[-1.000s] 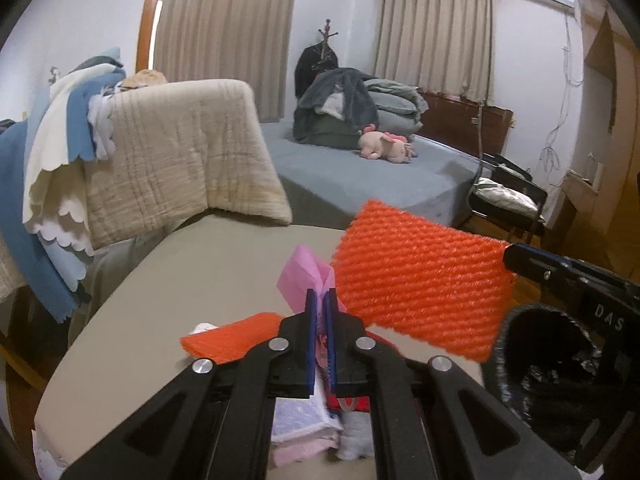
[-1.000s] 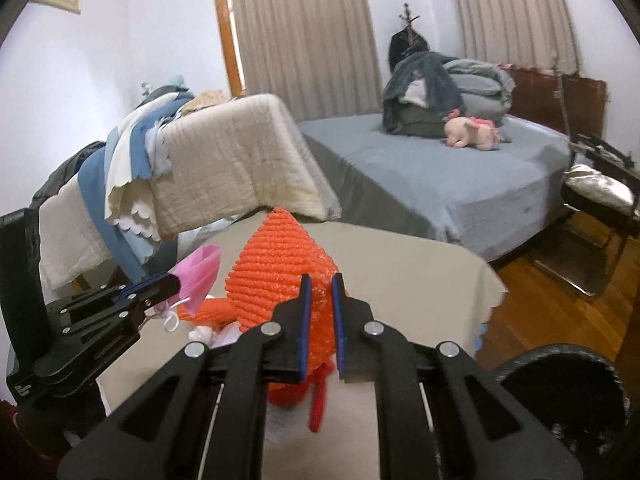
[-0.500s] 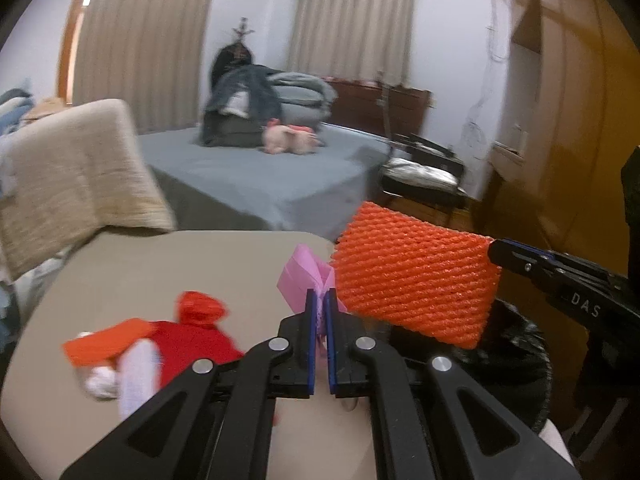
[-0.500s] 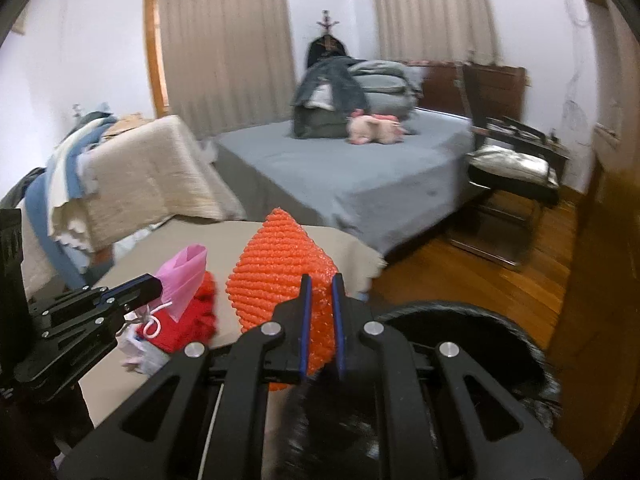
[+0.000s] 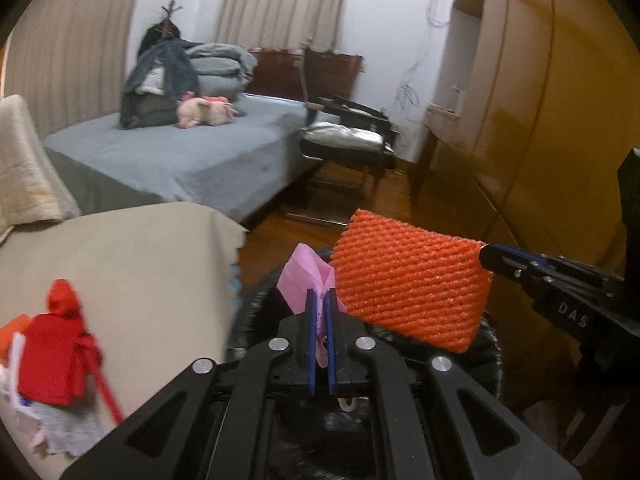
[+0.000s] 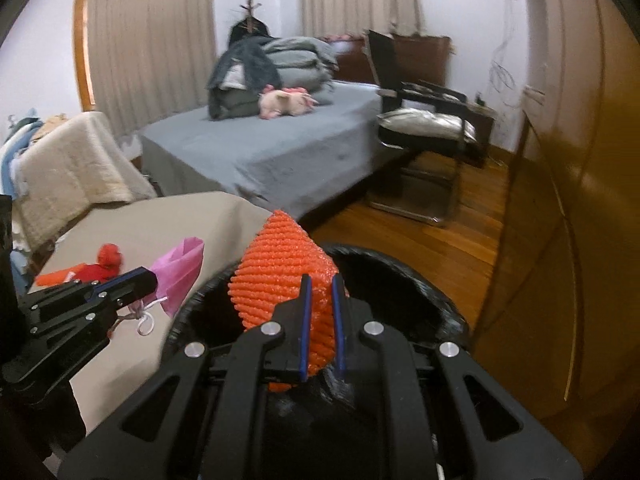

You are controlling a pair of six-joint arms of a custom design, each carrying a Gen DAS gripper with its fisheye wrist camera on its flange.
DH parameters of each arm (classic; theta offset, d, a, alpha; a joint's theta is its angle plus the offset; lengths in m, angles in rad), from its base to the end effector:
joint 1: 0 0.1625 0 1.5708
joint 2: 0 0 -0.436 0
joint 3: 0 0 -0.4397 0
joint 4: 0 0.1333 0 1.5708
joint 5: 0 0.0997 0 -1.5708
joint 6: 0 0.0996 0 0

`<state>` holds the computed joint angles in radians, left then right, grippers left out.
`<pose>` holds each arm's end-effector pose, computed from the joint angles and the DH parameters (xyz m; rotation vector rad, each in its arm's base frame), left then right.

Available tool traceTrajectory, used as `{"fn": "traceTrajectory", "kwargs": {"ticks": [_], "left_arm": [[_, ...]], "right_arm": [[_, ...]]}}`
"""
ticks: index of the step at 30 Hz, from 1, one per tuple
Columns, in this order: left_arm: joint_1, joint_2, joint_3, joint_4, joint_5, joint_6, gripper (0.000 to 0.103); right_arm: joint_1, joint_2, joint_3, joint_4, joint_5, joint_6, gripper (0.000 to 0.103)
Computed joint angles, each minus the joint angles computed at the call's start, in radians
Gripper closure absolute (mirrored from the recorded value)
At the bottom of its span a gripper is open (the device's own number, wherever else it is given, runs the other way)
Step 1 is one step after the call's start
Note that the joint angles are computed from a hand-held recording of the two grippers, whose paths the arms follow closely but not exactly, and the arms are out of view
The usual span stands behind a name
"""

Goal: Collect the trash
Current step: 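Drop the orange mesh sleeve into the bin with the right tool, then grasp the white printed box with the left tool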

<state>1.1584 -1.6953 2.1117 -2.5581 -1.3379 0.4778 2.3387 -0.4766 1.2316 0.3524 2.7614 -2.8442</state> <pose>-0.0509 -0.5063 0.3896 1.1124 2.5539 -0.8059 0.4704 -0.4284 -0.0164 0.1604 -2.0840 1.1294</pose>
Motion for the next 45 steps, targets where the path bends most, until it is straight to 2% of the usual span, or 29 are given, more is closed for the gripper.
{"fn": "traceTrajectory", "kwargs": {"ticks": [2, 4, 6, 8, 9, 11, 12, 13, 16, 22, 26, 34, 40, 45], "left_arm": [[-0.008, 0.016, 0.008, 0.001, -0.013, 0.0, 0.097], [-0.007, 0.03, 0.007, 0.011, -0.034, -0.001, 0.088], [-0.005, 0.032, 0.007, 0.019, -0.043, -0.002, 0.056], [0.003, 0.03, 0.008, 0.014, -0.058, 0.0, 0.046], [0.004, 0.029, 0.007, 0.015, -0.058, 0.001, 0.045], [0.012, 0.027, -0.003, 0.02, -0.052, 0.006, 0.041], [0.016, 0.022, -0.004, 0.017, -0.047, 0.009, 0.037], [0.019, 0.011, -0.004, 0.007, -0.033, 0.015, 0.035], [0.033, -0.013, -0.01, -0.025, -0.003, 0.033, 0.023], [0.082, -0.055, -0.051, -0.093, 0.073, 0.066, 0.017], [0.13, -0.063, -0.087, -0.156, 0.123, 0.104, 0.016], [0.232, -0.026, -0.165, -0.251, 0.21, 0.135, 0.016], [0.301, 0.006, -0.201, -0.234, 0.219, 0.121, 0.018], [0.346, 0.016, -0.2, -0.216, 0.212, 0.111, 0.022]], "right_arm": [[-0.007, 0.001, 0.009, 0.04, 0.013, 0.059, 0.093], [-0.013, 0.005, 0.021, 0.086, 0.03, 0.129, 0.089], [-0.018, 0.009, 0.026, 0.118, 0.042, 0.177, 0.084], [-0.022, 0.009, 0.034, 0.128, 0.047, 0.204, 0.076], [-0.022, 0.008, 0.038, 0.126, 0.05, 0.213, 0.07], [-0.023, 0.007, 0.038, 0.115, 0.052, 0.209, 0.058], [-0.021, 0.007, 0.038, 0.1, 0.056, 0.197, 0.046], [-0.019, 0.004, 0.041, 0.067, 0.06, 0.166, 0.035], [-0.01, -0.005, 0.041, -0.066, 0.068, 0.029, 0.013], [-0.002, 0.035, -0.048, -0.189, -0.028, -0.152, 0.009], [-0.002, 0.109, -0.17, -0.178, -0.104, -0.214, 0.009], [-0.005, 0.327, -0.512, -0.03, -0.237, -0.259, 0.009], [-0.012, 0.477, -0.74, 0.076, -0.278, -0.284, 0.009], [-0.022, 0.613, -0.963, 0.213, -0.295, -0.275, 0.009]]}}
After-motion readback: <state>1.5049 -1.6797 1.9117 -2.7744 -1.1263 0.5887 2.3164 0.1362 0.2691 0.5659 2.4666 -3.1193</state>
